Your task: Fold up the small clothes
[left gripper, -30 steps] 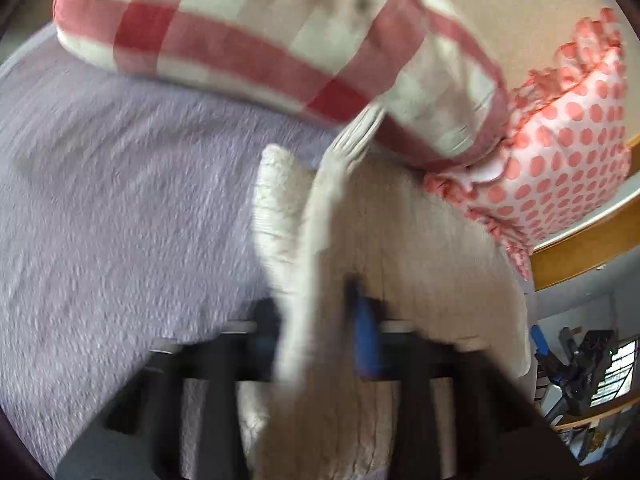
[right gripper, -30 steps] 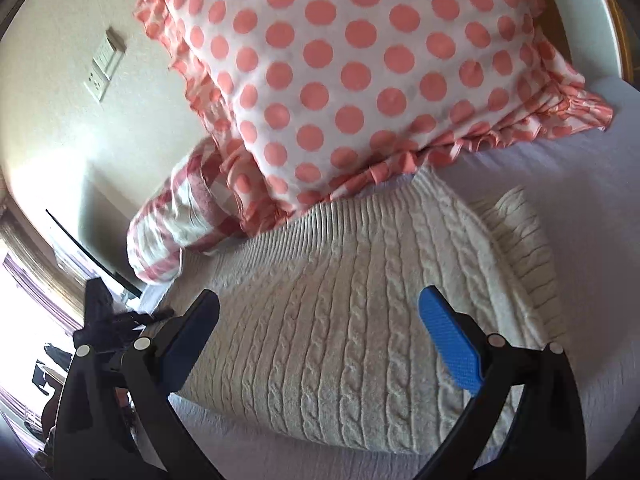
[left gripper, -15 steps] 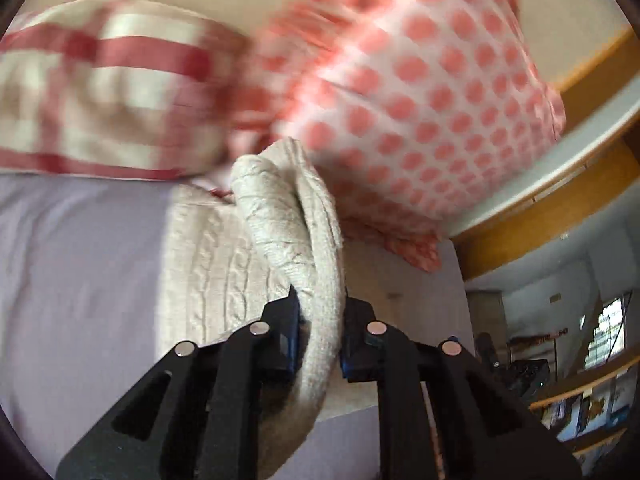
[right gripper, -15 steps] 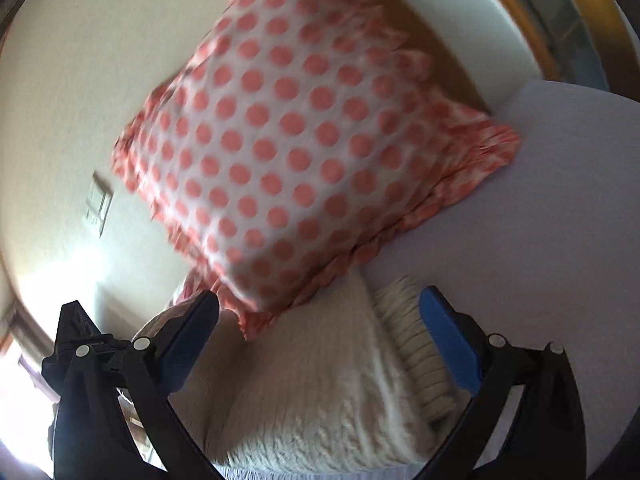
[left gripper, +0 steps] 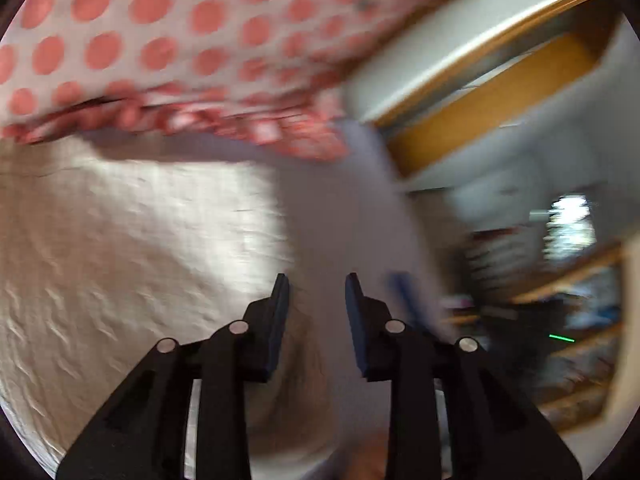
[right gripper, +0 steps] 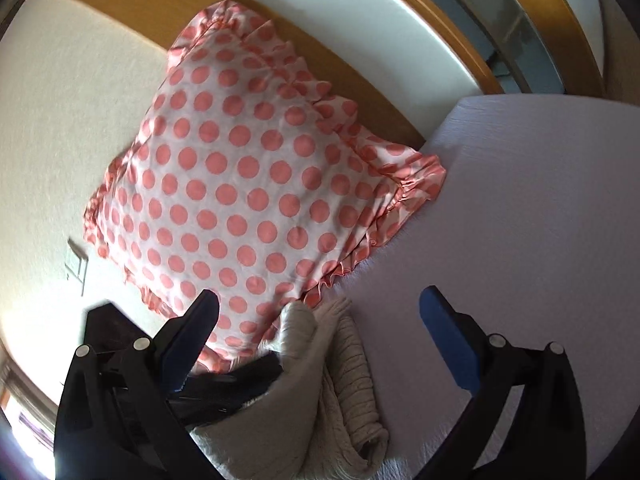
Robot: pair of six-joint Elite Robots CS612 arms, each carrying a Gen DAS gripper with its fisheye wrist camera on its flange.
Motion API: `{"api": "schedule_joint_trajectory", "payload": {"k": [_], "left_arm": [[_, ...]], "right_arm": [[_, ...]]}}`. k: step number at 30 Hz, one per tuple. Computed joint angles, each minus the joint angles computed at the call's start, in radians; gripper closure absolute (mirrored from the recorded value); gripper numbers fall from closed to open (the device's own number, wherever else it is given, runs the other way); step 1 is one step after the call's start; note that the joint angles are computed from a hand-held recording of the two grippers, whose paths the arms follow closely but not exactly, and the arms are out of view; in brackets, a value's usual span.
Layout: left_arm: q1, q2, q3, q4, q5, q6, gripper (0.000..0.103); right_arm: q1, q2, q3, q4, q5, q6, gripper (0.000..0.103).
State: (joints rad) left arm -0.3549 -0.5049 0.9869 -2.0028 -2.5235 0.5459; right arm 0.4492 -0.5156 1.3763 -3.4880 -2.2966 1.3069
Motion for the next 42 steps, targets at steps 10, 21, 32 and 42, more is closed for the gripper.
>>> {"api": "schedule_joint_trajectory", "payload": {"k": [10,21,32,42], "left_arm": [[0.129,-0.036,0.053,-0.265,0.066,-0.038,0.043],[0.152,0.058,-0.078,-0.117,0.079,-0.080,0.030],[0.141,0.162,-0.246,0.049,0.103,-0.162,0.025],[0.129,0.205,-0.298,0.083,0.059,-0.223,0.055]], "right_arm": [[0.004,0.016,-0.082,-0.166,0.388,-0.453,0.001],[-0.046,-0.017,-0.099,0.289,0.560,-0.287,0.003],[-0.132,-0.018,-0.037,0.315,0.740,-0.144,0.011],[-0.141,0.047,-0.052,0.079,0.818,-0.073,0.067]]}}
